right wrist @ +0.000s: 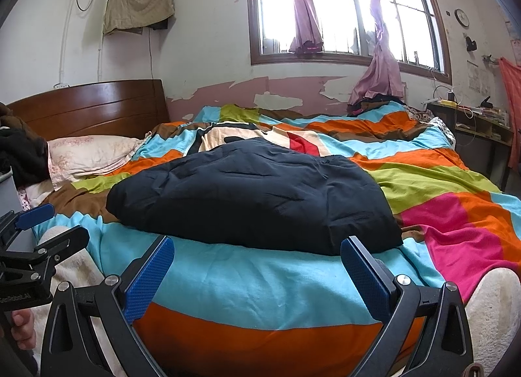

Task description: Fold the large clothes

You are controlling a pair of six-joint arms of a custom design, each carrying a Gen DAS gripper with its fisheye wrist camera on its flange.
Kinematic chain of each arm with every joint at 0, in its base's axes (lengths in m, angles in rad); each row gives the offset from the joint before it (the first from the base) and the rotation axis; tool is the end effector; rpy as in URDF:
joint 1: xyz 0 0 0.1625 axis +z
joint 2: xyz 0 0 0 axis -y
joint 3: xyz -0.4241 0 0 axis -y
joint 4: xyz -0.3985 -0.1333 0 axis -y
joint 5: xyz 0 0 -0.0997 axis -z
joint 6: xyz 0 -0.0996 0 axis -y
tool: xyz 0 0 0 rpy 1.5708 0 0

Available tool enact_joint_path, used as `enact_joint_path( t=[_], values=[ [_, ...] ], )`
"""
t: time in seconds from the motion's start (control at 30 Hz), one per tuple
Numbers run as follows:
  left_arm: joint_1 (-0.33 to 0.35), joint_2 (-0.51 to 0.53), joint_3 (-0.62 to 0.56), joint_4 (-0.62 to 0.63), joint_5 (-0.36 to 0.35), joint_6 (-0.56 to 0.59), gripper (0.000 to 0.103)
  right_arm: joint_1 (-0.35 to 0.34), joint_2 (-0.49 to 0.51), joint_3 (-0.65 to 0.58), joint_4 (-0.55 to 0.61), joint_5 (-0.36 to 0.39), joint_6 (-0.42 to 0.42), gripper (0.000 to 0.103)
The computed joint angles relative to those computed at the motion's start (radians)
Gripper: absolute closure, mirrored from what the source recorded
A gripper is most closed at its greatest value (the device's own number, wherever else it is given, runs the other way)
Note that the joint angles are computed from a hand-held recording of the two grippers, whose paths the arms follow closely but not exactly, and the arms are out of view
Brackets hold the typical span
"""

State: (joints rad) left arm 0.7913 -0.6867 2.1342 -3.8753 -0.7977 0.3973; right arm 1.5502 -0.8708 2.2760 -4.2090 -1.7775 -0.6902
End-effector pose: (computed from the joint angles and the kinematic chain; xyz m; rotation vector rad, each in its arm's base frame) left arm -0.2045 -0.4955 0.0646 0.9120 2.1299 -1.1977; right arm 0.1033 -0.4661 0.1556 0.5642 -2.1087 1.3678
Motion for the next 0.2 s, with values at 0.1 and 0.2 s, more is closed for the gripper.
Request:
enact_joint_path(
  t=[0.1, 0.2],
  values=[
    [0.001, 0.002, 0.000, -0.007, -0.002, 0.003, 0.008, 0.001, 0.000, 0.000, 0.000, -0.001, 0.000, 0.000],
    [0.002, 0.001, -0.003, -0.004, -0.003, 0.003, 0.008, 0.001, 0.000, -0.001, -0.001, -0.001, 0.000, 0.000]
  ],
)
